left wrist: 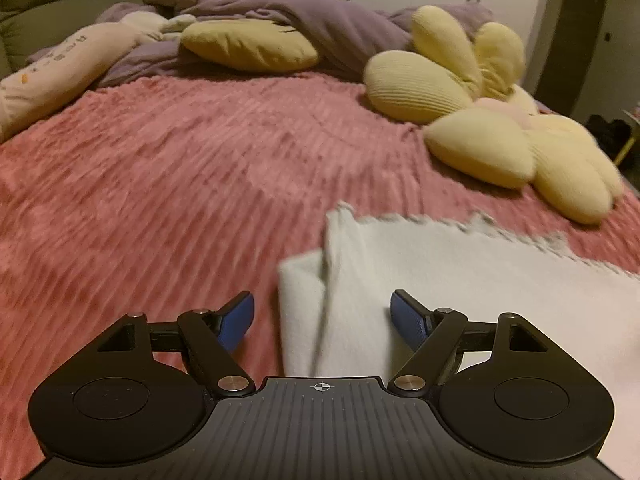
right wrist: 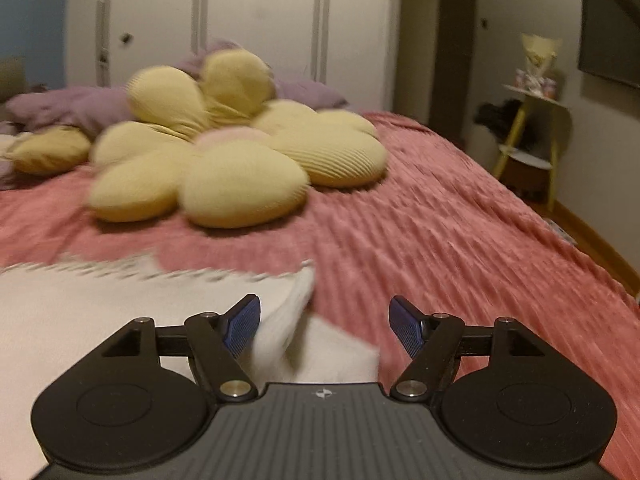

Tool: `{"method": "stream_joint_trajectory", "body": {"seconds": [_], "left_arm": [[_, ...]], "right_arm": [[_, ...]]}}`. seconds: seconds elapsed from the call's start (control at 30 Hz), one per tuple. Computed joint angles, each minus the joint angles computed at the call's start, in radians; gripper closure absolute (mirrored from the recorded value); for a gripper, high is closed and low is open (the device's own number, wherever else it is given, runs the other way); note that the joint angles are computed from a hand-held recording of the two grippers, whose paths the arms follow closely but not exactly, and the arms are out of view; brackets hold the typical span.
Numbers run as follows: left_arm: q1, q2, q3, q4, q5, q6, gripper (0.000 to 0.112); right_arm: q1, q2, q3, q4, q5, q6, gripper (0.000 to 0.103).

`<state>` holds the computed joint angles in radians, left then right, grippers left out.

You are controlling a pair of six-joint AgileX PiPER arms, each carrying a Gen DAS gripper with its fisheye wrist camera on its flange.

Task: Fold small clothes
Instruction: 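Lower the folded edge onto the collar and open both tools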

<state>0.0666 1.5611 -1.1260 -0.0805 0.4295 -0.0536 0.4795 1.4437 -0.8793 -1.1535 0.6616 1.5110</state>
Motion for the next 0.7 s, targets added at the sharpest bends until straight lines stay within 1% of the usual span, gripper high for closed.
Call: {"method": "stream_joint_trajectory", "body": {"seconds": [0.1,0.13,0.17,0.23,0.27,0.33,0.37,0.4,0.43,0.5,0.63,0.7], "left_arm": [[-0.005,-0.058,0.057,-0.055,0.026,0.072,0.030],[-0.010,-0.069,0.075,-0.060,0.031,0.084,0.030],[-0.013,-0.072,0.087,-0.054,0.033,0.082,0.030],[-0.022,-0.076,0.108,-0.003,0.018,0.028,0.029],[-0.019,-0.079,0.113,0.007,0.014,0.015,0.028],[-0.007,-0.088,0.108,0.021,0.033,-0.025,0.028],[0.001,-0.097,0.105,0.018,0.050,-0.036,0.028],[0.010,-0.109,0.104,0.018,0.067,-0.047,0.029],[0.020,-0.124,0.108,0.004,0.079,-0.036,0.030],[0.045,-0.158,0.122,-0.062,0.120,0.053,0.030],[0.092,-0.232,0.180,-0.230,0.210,0.288,0.028],[0.088,-0.265,0.212,-0.227,0.226,0.299,0.027]], "right_arm": [[0.108,-0.112,0.089,0.019,0.042,-0.004,0.032],[0.136,-0.136,0.109,0.037,0.053,-0.019,0.034],[0.157,-0.152,0.125,0.059,0.058,-0.045,0.041],[0.183,-0.164,0.148,0.096,0.069,-0.076,0.051],[0.176,-0.161,0.150,0.127,0.068,-0.107,0.053],[0.157,-0.146,0.163,0.130,0.076,-0.113,0.053],[0.137,-0.147,0.177,0.119,0.068,-0.105,0.049],[0.101,-0.166,0.191,0.132,0.037,-0.108,0.046],[0.060,-0.189,0.193,0.184,0.014,-0.130,0.046],[0.022,-0.233,0.190,0.267,0.010,-0.164,0.046],[0.130,-0.301,0.191,0.267,0.158,-0.137,0.047],[0.160,-0.350,0.200,0.323,0.189,-0.150,0.047]]}}
